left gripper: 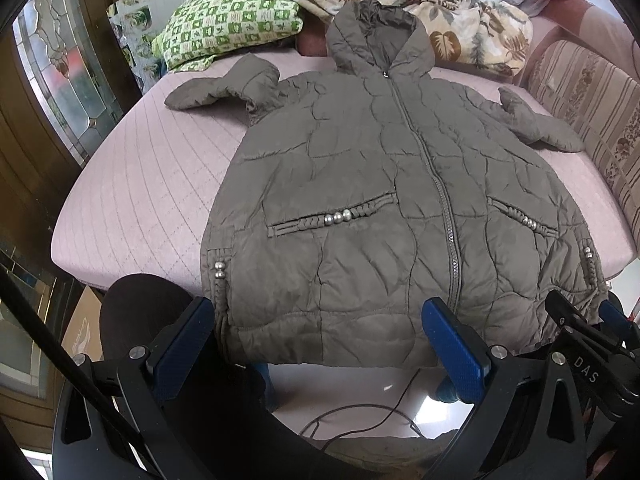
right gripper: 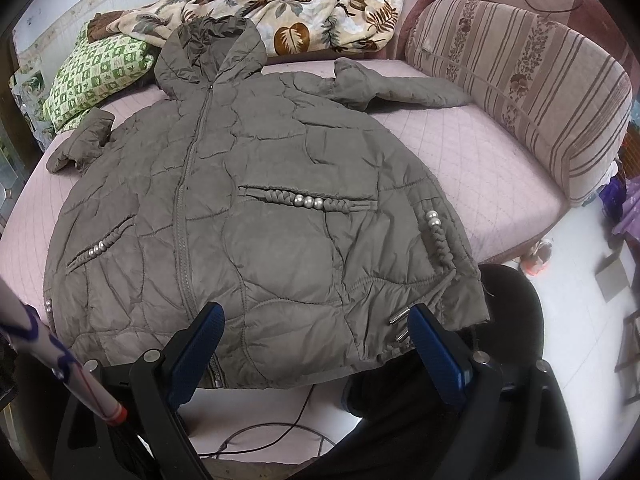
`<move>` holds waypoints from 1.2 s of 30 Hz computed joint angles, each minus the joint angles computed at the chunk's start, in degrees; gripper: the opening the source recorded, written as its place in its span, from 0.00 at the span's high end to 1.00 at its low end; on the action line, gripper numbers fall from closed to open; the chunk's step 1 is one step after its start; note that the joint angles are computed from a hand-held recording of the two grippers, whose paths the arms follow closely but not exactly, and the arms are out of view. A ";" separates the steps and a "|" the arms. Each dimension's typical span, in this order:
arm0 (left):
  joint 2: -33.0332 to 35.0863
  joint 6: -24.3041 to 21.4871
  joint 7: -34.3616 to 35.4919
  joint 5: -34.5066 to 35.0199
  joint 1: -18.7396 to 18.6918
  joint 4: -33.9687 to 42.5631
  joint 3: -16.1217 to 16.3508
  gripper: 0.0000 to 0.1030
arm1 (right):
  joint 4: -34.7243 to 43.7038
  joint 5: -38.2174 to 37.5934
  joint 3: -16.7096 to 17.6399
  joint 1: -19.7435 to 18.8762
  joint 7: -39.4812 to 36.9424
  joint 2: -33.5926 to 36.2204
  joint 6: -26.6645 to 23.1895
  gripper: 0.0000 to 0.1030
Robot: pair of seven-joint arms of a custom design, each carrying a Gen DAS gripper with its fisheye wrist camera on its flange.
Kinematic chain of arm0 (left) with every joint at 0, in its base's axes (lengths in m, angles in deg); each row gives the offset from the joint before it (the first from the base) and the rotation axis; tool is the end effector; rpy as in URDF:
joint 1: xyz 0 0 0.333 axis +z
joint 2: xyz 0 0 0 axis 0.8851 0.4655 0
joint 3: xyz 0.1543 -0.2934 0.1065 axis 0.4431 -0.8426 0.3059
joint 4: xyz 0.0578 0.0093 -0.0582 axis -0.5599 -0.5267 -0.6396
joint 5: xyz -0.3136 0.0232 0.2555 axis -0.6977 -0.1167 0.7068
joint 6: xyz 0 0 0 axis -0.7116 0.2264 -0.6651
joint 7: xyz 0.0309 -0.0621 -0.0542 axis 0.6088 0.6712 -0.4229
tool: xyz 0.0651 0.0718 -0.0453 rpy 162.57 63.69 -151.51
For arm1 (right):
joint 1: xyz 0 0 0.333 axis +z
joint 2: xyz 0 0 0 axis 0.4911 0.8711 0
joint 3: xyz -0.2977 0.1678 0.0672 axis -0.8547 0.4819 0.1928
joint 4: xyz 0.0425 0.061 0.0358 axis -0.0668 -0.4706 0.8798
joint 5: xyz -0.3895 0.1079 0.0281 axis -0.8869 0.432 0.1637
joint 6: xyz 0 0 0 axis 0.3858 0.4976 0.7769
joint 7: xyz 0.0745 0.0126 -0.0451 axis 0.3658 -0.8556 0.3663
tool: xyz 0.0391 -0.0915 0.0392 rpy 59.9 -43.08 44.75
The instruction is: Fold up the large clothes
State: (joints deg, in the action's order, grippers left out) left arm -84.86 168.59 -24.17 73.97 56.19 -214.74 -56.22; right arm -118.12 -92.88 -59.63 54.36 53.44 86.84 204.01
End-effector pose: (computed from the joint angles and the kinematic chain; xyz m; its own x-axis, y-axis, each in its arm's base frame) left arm 0.4923 -0.1780 0.5439 0.3944 -0.9173 -0.0553 -0.7844 -0.3047 -0.5403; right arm 0.5516 0.3207 0.4755 0.1191 -0.9926 -0.0223 -0.8101 -0.0842 -0.5802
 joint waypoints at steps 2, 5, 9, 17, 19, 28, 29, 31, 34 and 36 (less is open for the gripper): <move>0.20 0.16 0.42 -0.46 -0.02 0.05 0.23 0.00 | 0.34 0.31 0.07 0.02 -0.37 0.28 -0.41 0.08; 0.48 0.50 1.00 -1.10 0.02 0.09 0.51 0.00 | 0.89 0.64 0.08 0.15 -0.83 0.70 -1.03 0.08; 1.09 0.78 1.56 -1.84 0.13 0.35 0.81 0.00 | 1.70 0.82 0.00 0.41 -1.33 1.36 -1.77 0.08; 1.58 2.89 1.82 -2.46 0.92 -0.08 1.56 0.00 | 3.78 2.70 -0.11 0.62 -3.48 3.15 -2.49 0.08; 1.59 3.48 1.65 -2.08 1.39 -0.14 1.79 0.00 | 4.49 2.93 -0.40 0.68 -3.57 3.55 -1.96 0.08; 1.35 4.64 1.33 -1.88 3.89 -0.69 3.25 0.00 | 11.29 -3.12 -2.37 3.06 -1.20 7.08 -0.73 0.08; 1.17 4.78 0.89 -1.61 4.34 -0.89 3.40 0.00 | 12.31 -3.50 -2.48 3.30 -1.45 7.52 -0.68 0.08; 0.87 4.94 -0.02 -0.84 5.26 -1.22 3.60 0.00 | 14.57 -4.60 -2.83 4.02 -1.57 8.52 -0.13 0.08; 0.40 4.95 -1.70 0.73 6.83 -1.65 3.98 0.00 | 17.99 -4.53 -2.91 4.90 -2.46 10.07 0.41 0.07; 0.19 4.90 -2.58 1.79 7.78 -1.81 4.20 0.00 | 19.93 -3.64 -2.79 5.25 -3.55 11.05 1.00 0.08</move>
